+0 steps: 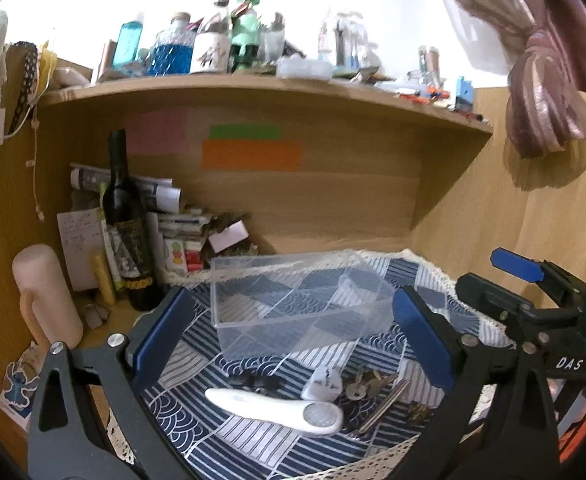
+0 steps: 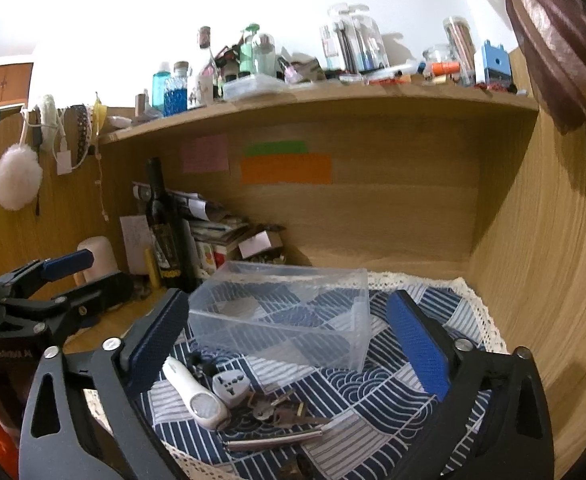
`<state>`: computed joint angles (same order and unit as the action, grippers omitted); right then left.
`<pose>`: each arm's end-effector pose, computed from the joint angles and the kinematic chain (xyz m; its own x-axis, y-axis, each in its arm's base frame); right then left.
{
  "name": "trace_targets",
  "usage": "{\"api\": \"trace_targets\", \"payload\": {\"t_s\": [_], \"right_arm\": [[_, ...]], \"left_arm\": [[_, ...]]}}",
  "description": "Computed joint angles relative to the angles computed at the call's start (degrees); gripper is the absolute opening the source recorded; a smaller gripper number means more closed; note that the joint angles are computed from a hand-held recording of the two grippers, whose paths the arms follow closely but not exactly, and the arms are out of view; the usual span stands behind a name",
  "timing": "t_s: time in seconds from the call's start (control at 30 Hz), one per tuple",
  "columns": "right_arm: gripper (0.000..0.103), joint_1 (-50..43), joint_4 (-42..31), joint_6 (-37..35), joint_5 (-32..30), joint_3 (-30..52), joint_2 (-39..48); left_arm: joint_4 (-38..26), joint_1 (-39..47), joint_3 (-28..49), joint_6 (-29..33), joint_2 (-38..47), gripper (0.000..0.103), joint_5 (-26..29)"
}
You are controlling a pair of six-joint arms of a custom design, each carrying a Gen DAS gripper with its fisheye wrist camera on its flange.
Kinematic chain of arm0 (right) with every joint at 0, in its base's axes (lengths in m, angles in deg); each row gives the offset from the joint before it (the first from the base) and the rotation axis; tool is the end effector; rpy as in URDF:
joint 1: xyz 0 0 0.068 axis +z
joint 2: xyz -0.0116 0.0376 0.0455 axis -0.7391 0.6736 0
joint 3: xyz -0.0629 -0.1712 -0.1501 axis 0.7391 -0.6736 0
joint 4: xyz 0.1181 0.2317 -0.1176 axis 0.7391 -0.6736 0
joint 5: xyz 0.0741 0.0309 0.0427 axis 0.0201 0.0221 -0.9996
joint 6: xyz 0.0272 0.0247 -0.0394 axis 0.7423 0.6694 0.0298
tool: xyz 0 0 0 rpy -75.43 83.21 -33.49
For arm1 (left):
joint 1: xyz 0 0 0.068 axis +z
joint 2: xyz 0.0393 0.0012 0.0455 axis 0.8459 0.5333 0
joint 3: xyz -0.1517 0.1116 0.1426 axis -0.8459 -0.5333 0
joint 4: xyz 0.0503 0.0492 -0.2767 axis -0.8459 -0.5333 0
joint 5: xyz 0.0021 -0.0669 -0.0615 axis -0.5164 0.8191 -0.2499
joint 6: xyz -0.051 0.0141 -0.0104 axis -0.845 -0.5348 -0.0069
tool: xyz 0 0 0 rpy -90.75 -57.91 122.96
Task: Organize rigid objects
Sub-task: 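Grasp the white handheld device with the left tool while the right grasps the black round connector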
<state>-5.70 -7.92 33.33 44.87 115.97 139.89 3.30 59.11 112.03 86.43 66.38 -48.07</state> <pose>0.2546 0.1919 0.0795 -0.3022 0.1114 -0.9467 0.2304 0.9722 0.0408 0.3584 -0.0152 0.0822 -0.2943 0.1749 -0.9396 0.6665 0.7422 -0.0706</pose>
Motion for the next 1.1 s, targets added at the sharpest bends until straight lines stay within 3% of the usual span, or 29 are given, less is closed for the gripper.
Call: {"api": "trace_targets", "payload": {"t_s": [0.07, 0.2, 0.47, 0.67, 0.87, 0.93, 1.03, 1.1], "right_arm": [[0.087, -0.94, -1.64, 1.47, -1.88, 0.26, 0.64], [0.078, -2.87, -4.75, 4.23, -6.45, 1.07, 2.71], [0.073, -5.43, -6.34, 9.11, -12.75, 1.98, 9.62], [0.067, -6.07, -6.66, 12.43, -17.25, 3.07, 15.14], [0.067, -5.42, -5.85, 14.01, -19.62, 4.20, 19.48], [0.066, -5.62, -5.49, 14.18, -20.73, 4.45, 20.54], [0.056, -6.39, -5.60, 14.49, -23.09, 5.47, 22.36], [0.044, -6.86, -5.61, 14.96, -24.30, 5.96, 23.31]], "left_arm": [[-3.22, 0.03, 2.38, 1.21, 1.94, 0.092, -0.97], [-9.79, 0.21, 8.19, 3.33, 7.70, 0.090, -3.47], [-20.78, -1.39, 17.56, 7.27, 19.04, 0.090, -8.45], [-21.74, -5.54, 19.60, 5.33, 22.90, 0.091, -12.92], [-18.37, -9.72, 20.71, 2.85, 26.47, 0.096, -19.16], [-16.85, -9.57, 20.58, 2.20, 27.39, 0.097, -18.87], [-16.97, -8.18, 20.02, 3.18, 27.17, 0.098, -17.70], [-16.07, -7.12, 18.87, 3.95, 26.66, 0.098, -17.82]]}}
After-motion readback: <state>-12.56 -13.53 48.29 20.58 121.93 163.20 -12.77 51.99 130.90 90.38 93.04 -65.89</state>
